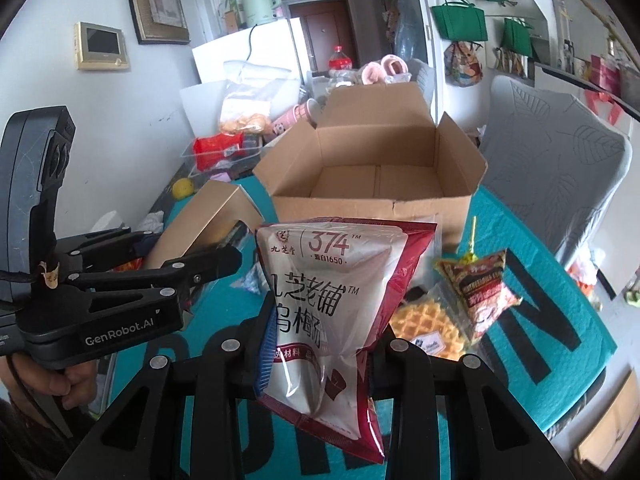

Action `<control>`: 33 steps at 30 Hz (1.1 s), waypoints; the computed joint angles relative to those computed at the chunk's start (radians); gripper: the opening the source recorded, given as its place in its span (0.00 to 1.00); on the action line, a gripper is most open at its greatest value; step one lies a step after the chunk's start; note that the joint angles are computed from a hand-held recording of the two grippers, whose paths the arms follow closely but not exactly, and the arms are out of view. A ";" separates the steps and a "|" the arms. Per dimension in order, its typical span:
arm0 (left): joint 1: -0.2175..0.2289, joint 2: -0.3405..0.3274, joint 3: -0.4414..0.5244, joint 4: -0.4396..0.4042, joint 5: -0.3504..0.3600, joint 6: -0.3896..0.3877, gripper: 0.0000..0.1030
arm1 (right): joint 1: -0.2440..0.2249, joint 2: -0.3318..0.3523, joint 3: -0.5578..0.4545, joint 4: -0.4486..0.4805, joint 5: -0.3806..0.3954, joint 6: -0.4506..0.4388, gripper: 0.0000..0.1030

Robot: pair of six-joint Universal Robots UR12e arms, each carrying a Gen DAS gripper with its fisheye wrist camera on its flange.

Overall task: Organize snacks
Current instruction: 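Lift both held items and carry them over the open cardboard box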

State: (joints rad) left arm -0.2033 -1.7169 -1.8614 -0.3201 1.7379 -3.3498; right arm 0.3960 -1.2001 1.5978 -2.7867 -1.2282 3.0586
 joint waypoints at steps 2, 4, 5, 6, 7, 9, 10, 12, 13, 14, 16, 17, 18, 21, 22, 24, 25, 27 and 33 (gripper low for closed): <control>0.000 -0.008 0.015 0.018 0.001 0.007 0.42 | -0.002 0.004 -0.013 -0.020 -0.002 0.003 0.33; 0.000 -0.017 0.032 0.042 0.002 0.018 0.42 | -0.008 0.013 -0.035 -0.023 0.015 0.016 0.33; 0.001 -0.023 0.042 0.048 0.004 0.021 0.42 | -0.012 0.019 -0.048 -0.023 0.027 0.027 0.33; 0.002 -0.028 0.050 0.057 0.006 0.023 0.42 | -0.014 0.024 -0.059 -0.029 0.035 0.037 0.33; 0.003 -0.034 0.060 0.067 0.010 0.025 0.42 | -0.015 0.028 -0.067 -0.038 0.035 0.039 0.33; 0.006 -0.046 0.080 0.085 0.024 0.014 0.42 | -0.012 0.039 -0.087 -0.062 0.016 0.035 0.33; 0.007 -0.053 0.090 0.094 0.033 0.011 0.42 | -0.012 0.044 -0.098 -0.069 0.011 0.032 0.33; 0.011 -0.068 0.115 0.100 0.046 0.015 0.42 | -0.013 0.057 -0.123 -0.078 0.005 0.033 0.33; 0.012 -0.075 0.128 0.100 0.050 0.023 0.42 | -0.014 0.064 -0.138 -0.078 0.001 0.034 0.33; 0.013 -0.082 0.137 0.111 0.055 0.029 0.42 | -0.016 0.069 -0.149 -0.080 0.000 0.033 0.33; 0.017 -0.094 0.151 0.136 0.055 0.024 0.42 | -0.016 0.084 -0.176 -0.078 -0.013 0.029 0.33; 0.022 -0.100 0.161 0.140 0.046 0.024 0.42 | -0.017 0.091 -0.190 -0.076 -0.017 0.025 0.33; 0.028 -0.107 0.169 0.144 0.035 0.019 0.42 | -0.017 0.100 -0.207 -0.074 -0.018 0.025 0.33; 0.045 -0.131 0.202 0.143 0.009 0.010 0.42 | -0.016 0.125 -0.249 -0.074 -0.029 0.028 0.33; 0.050 -0.138 0.211 0.144 0.006 0.007 0.42 | -0.016 0.135 -0.266 -0.067 -0.033 0.032 0.33; 0.059 -0.155 0.231 0.139 0.006 0.001 0.42 | -0.017 0.158 -0.303 -0.052 -0.029 0.038 0.33; 0.063 -0.163 0.240 0.141 0.004 0.001 0.42 | -0.018 0.169 -0.322 -0.043 -0.026 0.040 0.33; 0.073 -0.182 0.262 0.139 0.000 0.006 0.42 | -0.016 0.195 -0.364 -0.021 -0.030 0.037 0.33; 0.093 -0.237 0.330 0.115 0.025 0.012 0.42 | -0.008 0.268 -0.478 0.046 -0.045 0.026 0.33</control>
